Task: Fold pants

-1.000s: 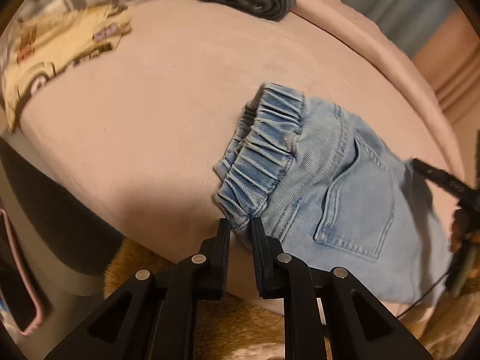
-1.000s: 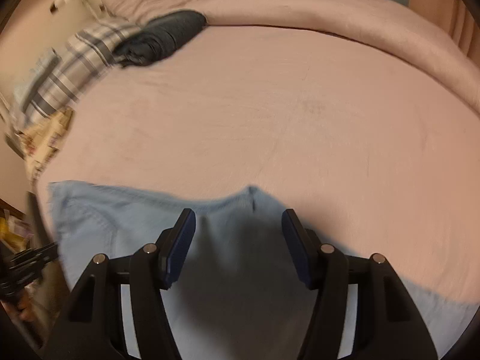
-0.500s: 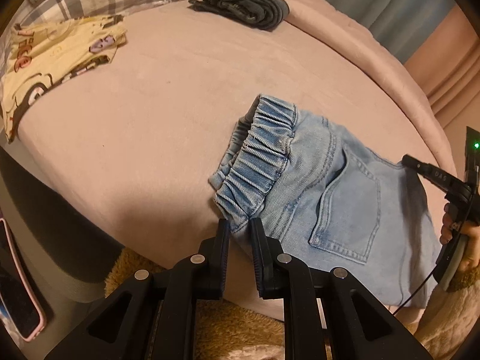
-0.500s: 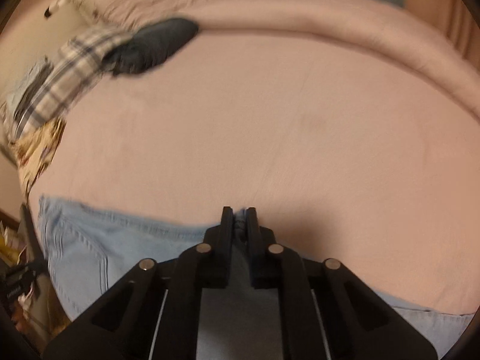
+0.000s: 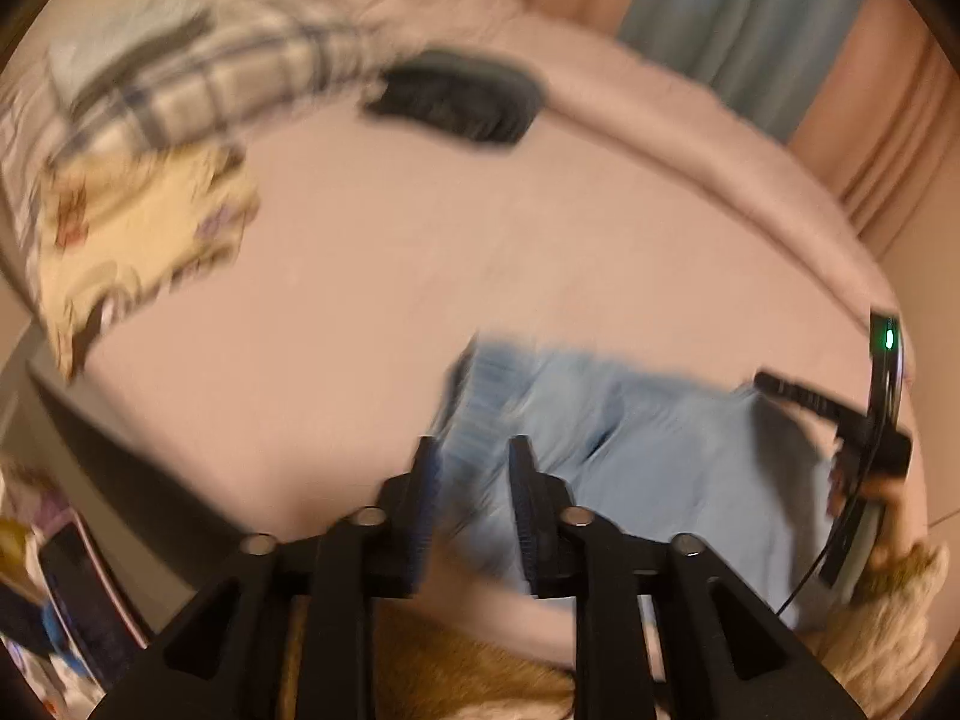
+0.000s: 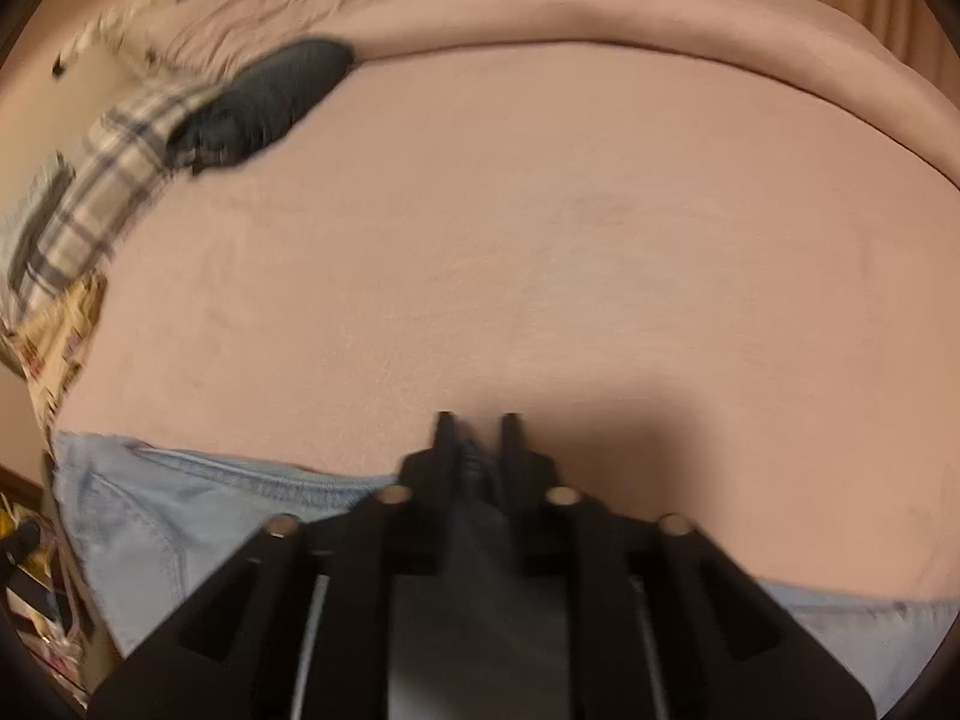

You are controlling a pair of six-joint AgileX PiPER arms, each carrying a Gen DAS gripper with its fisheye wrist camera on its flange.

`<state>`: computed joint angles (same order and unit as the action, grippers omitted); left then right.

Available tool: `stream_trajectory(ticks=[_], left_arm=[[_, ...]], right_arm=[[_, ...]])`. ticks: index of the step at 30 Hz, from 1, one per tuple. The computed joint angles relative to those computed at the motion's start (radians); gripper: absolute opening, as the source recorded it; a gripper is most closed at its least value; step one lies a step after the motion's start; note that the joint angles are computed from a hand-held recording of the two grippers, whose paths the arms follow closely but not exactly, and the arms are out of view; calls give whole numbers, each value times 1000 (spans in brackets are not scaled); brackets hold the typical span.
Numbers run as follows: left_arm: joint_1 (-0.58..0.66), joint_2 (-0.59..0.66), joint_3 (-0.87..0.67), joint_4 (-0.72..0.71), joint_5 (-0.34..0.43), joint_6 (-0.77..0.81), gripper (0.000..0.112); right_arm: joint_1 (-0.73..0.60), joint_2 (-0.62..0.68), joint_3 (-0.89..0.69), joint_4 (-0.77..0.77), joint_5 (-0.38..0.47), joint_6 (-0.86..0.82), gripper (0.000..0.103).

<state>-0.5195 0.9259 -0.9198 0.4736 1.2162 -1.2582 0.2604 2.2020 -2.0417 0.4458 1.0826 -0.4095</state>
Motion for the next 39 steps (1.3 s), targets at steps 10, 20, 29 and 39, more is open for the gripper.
stream_trajectory(ticks=[10,20,29,39], left_arm=[[80,482,-290,-331,-415,479,43],[58,1071,-812,-478,-315,658,26],[51,1126,-877,-384,-298,594,12],[35,1128,-865,-314,-315,564,12]], right_arm=[[-458,-272,274,-6,-74,1,67],[-734,-79,113,-99,-3,113,71],[-727,-115,212,-125,-154,86,10],[-776,-69,195,-72,-163,56,11]])
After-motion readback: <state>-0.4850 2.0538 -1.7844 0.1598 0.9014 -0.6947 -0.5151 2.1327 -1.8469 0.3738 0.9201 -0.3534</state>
